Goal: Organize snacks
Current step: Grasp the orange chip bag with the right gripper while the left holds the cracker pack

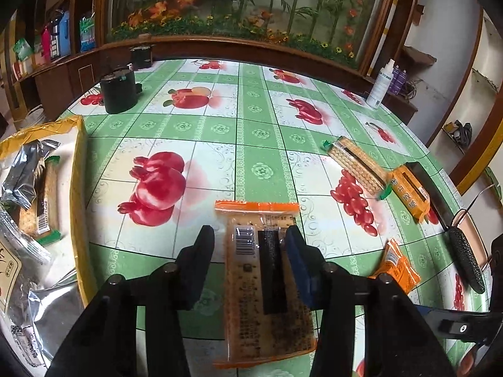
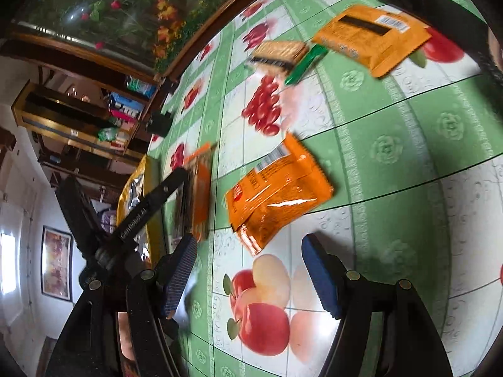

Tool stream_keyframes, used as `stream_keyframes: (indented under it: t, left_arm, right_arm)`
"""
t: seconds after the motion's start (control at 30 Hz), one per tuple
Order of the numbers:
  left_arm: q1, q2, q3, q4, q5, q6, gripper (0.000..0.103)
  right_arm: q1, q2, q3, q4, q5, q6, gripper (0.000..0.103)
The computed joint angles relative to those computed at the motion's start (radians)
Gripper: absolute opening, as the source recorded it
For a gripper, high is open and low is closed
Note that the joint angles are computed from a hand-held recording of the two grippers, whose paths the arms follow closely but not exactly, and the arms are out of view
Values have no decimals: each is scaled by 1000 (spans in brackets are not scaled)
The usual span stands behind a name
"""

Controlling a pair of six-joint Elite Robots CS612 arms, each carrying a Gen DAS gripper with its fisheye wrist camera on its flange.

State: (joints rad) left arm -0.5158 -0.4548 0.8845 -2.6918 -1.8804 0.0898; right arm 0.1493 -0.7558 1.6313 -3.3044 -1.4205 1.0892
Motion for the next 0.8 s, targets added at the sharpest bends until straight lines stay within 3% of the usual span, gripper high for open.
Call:
stream_keyframes:
  t: [0.23, 0.3, 0.47, 0.6, 0.7, 0.8]
  left_arm:
    - [4, 8, -19, 42, -8, -23, 46]
    - [5, 10, -24, 49, -8, -29, 47]
    - [10, 17, -40, 71, -20, -56, 59]
    - [2, 4, -21, 69, 0, -30, 65]
    - [-4, -13, 13, 29, 36, 3, 83]
    - [-9, -16, 22, 34, 50, 43, 83]
  right_arm:
    - [-11, 15, -72, 117, 3, -43, 73]
    - [-8, 22, -114, 190, -79, -89, 73]
    - [0, 35, -153, 219, -204, -210, 73]
    - [2, 24, -130, 195, -234, -222, 73]
    - [1, 23, -129, 200, -242, -213, 73]
    - [-2, 25, -125, 188, -226, -204, 73]
